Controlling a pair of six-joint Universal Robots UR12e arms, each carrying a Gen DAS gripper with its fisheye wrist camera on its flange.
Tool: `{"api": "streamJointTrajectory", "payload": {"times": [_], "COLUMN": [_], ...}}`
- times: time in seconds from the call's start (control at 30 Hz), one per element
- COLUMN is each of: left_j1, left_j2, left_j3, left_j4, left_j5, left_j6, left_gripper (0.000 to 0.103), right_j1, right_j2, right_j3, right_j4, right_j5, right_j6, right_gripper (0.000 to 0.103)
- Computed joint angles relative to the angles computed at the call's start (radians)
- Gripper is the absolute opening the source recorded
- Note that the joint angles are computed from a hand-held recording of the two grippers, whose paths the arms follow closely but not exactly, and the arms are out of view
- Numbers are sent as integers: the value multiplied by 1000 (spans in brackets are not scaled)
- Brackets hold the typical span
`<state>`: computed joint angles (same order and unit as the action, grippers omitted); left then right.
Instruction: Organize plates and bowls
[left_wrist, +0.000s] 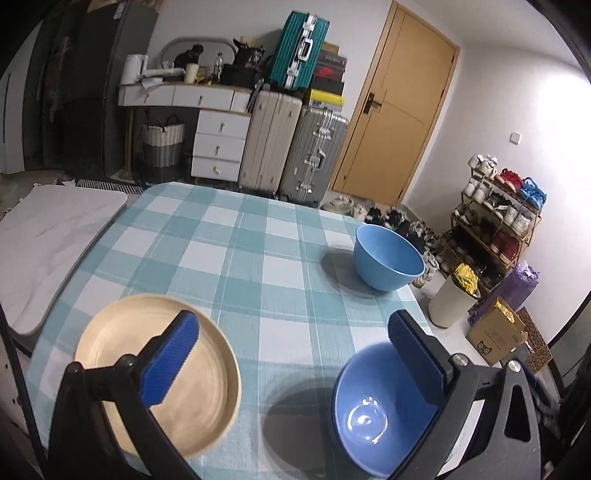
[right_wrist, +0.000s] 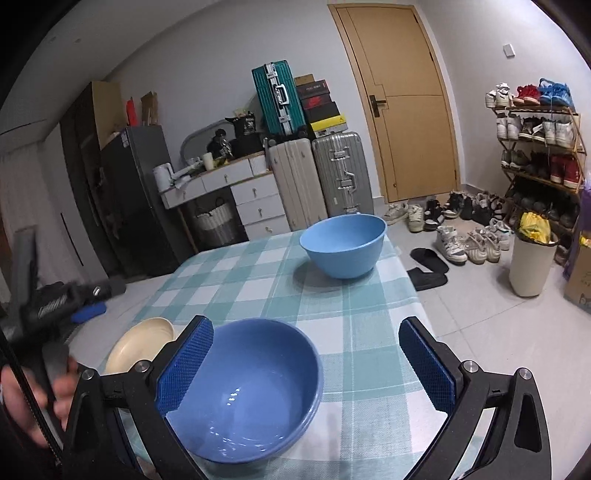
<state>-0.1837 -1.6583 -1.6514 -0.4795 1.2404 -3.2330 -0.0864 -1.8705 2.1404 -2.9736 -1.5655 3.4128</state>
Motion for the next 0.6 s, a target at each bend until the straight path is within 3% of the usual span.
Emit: {"api": "streamJointTrajectory", "payload": {"times": [0.17,0.33,0.47,0.53,0.6], "left_j1": [-32,-66,-88,-110,-126], "left_j2": [-91,-217,-314,-365,-427], "left_j3": [214,444,586,658,747], "left_j4": [-292,-537,-662,-713,-792], "left_j5": [66,85,119,198,210], "left_j6": [59,134,110,81,106], "left_gripper": [103,103,103,103,103], "right_j1": [-23,-73,-127,-166,-174], "right_j2": [-1,30,73,109,138], "right_j3": [-35,-145,-228,-280,-314], "right_j4": [51,237,339,424,458], "right_j5": [48,121,188,258,233], "right_j6": [4,-41,-24,-30,-31], "right_gripper": [102,102,102,102,102]}}
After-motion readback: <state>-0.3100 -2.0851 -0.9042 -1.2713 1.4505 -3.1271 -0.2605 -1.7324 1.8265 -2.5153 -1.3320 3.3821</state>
